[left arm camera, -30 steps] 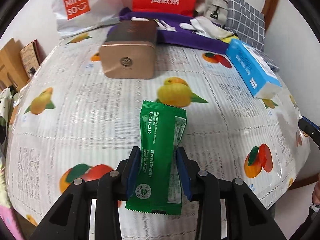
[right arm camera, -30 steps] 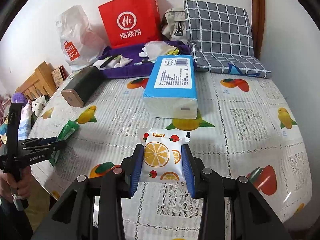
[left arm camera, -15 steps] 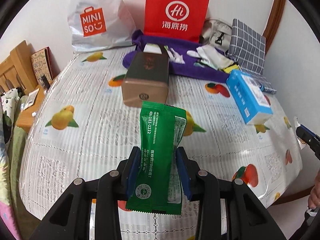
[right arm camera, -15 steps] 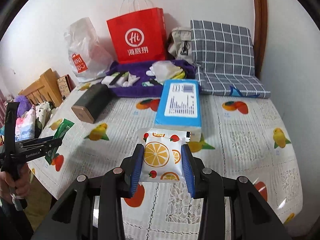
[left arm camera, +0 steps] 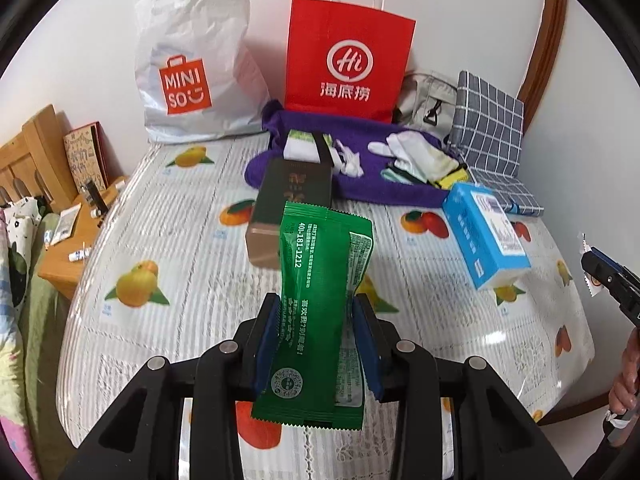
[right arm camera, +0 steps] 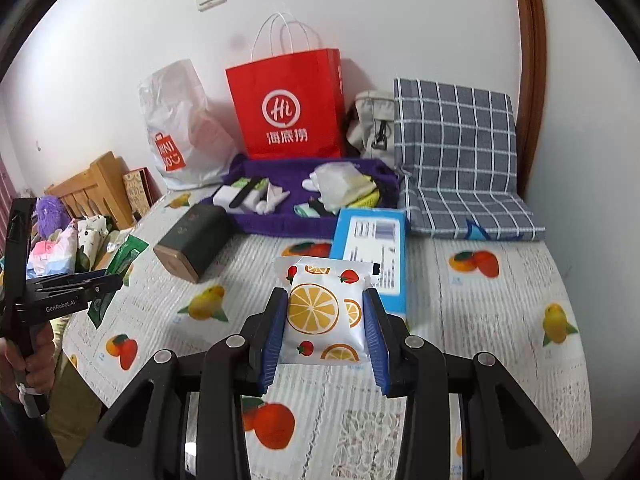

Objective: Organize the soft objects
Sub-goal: 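Carry both packets toward the purple towel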

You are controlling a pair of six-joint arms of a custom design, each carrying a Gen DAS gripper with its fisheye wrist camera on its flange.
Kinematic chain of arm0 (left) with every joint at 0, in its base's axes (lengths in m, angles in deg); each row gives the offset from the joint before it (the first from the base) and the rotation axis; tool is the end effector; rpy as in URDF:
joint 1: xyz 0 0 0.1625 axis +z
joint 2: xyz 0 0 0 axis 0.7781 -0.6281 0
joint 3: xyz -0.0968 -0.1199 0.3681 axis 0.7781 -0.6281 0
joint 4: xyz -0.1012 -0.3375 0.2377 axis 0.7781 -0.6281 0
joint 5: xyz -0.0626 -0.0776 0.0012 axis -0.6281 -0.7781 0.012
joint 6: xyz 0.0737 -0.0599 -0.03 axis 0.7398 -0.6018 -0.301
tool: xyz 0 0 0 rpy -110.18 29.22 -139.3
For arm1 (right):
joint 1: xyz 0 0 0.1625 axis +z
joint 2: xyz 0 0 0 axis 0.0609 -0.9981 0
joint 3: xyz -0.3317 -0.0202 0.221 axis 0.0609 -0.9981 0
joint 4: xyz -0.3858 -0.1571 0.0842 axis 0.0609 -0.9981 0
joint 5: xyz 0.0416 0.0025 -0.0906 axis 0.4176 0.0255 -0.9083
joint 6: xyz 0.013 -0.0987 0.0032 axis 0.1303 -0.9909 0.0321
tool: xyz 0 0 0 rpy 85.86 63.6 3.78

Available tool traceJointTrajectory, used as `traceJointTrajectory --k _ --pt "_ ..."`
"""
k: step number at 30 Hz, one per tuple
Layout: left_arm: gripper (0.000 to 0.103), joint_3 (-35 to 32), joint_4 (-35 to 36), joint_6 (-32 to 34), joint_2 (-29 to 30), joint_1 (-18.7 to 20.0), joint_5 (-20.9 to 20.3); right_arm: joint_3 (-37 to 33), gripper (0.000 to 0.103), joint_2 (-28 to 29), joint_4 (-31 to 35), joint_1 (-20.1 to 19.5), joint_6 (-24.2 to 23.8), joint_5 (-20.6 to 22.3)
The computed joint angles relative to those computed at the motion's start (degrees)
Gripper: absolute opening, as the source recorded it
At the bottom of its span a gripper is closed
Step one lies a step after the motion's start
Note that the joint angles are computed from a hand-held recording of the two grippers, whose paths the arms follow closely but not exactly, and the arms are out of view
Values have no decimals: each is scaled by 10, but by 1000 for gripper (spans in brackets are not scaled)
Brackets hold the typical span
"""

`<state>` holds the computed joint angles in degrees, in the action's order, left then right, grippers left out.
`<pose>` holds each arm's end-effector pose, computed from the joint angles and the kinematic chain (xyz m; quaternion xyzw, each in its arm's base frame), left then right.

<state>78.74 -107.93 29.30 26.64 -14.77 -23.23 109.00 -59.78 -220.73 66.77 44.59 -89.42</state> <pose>-0.3185 -0.4931 -0.0144 0.1812 0.8905 -0.2949 0.2953 -0.0279 -0.4527 0.3461 0.1673 -0.8633 0.3887 0.2749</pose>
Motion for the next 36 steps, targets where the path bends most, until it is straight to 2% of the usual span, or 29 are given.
traceJointTrajectory --k 19,36 --pt "35 -71 -19 59 17 9 24 -80 38 61 5 37 15 -19" --pt "35 -167 -15 111 68 30 8 -157 38 120 24 61 20 -23"
